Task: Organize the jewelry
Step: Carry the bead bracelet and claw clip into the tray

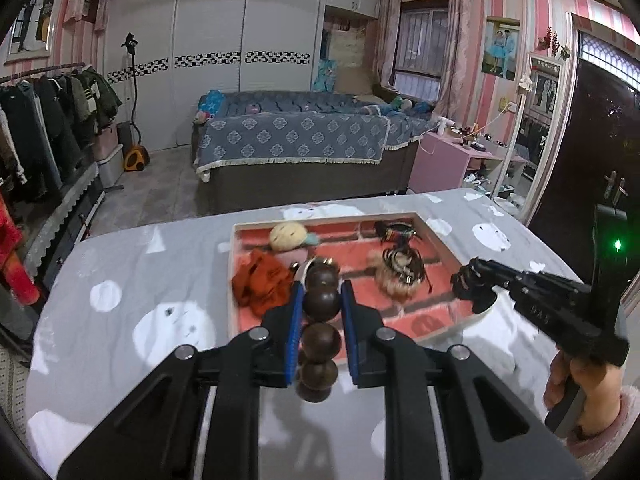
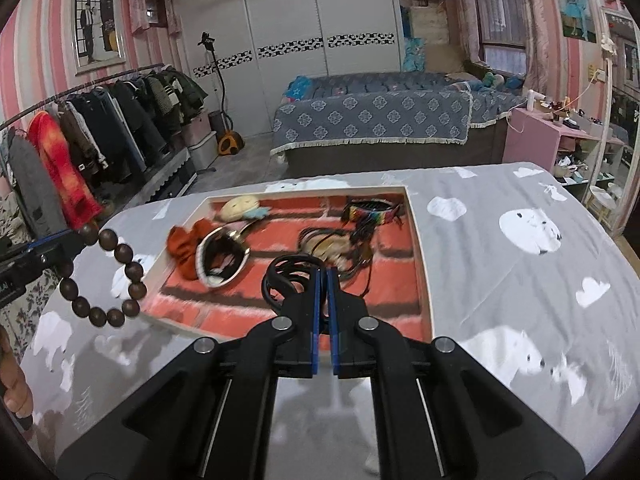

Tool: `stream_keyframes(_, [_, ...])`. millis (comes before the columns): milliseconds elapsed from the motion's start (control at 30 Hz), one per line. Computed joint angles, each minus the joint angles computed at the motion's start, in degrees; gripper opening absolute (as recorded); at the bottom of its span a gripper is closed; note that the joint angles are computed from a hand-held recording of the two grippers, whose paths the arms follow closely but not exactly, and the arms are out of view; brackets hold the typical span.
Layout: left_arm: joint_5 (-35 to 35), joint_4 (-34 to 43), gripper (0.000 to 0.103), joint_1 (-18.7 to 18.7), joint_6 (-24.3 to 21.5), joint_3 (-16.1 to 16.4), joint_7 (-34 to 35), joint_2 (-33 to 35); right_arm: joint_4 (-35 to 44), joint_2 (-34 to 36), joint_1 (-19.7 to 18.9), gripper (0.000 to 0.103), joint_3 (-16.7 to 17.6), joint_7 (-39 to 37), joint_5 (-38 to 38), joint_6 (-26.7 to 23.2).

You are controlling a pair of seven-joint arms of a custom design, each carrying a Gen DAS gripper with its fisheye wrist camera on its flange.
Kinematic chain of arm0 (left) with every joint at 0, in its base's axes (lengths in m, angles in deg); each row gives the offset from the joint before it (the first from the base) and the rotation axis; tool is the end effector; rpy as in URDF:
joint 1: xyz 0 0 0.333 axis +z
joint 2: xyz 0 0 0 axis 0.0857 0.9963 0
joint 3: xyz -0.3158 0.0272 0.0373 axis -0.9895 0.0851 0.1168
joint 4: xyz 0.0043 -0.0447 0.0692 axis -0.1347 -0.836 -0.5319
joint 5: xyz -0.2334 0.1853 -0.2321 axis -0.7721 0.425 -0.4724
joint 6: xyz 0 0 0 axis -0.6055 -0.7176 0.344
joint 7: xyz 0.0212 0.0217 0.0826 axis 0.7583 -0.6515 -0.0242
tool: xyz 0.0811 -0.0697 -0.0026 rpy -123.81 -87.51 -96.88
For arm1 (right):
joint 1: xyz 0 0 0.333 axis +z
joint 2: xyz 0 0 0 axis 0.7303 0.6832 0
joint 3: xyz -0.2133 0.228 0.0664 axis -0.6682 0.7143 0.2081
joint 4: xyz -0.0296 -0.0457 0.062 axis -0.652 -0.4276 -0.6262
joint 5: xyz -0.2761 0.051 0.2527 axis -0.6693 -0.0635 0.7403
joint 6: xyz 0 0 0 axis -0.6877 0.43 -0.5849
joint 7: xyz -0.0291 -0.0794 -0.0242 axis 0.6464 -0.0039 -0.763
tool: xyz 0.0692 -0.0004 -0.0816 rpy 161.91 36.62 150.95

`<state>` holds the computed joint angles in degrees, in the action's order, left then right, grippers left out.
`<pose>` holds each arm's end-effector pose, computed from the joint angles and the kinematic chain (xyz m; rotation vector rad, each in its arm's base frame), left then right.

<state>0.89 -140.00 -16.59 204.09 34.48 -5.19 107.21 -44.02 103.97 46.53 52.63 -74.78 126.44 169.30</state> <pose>0.6182 -0.2893 0.4322 -1.6250 1.7548 -0.9948 0.6669 0.0526 0.3783 -1.7705 1.3994 -0.5498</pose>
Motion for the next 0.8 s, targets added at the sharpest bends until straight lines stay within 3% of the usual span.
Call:
stream_keyframes(100, [-5.39,5.90,0.019,1.35,-1.28,-2.20,4.86,4.96,2.82,2.75,0.81,0.005,-0.64,2.30,-3.28,1.49])
stream_keyframes(200, [-9.51,9.25,0.019,0.94,-1.90,-2.09,8.03,8.13,5.36,5.57,1.18,0.005,-1.11,6.63,-8.20,2.24])
stream_keyframes(467, [-12.60,14.56,0.019,-2.57,-4.33,2.56,10.10,14.11,9.01,10.84,2.61,0.005,-4.07,19.24,-21.09,1.37])
stream_keyframes(633, [-13.04,14.58,0.019,-2.85,-5.09,3.96,8.77,14.99,10.21,12.82,4.27,0.005,-6.61,26.19,-27.93,0.72])
stream_keyframes(733, [-13.74,14.51,0.019,-2.41,-6.27,3.80,8.66,15.44,10.41,13.55,2.14,0.005,-3.74,25.81,-29.76,1.18])
stream_keyframes(800, [-14.73,14.65,0.019,-1.71,-7.23,3.00,9.44,15.76,10.14,13.96,2.26,0.005,-3.57,26.62,-31.73,2.73])
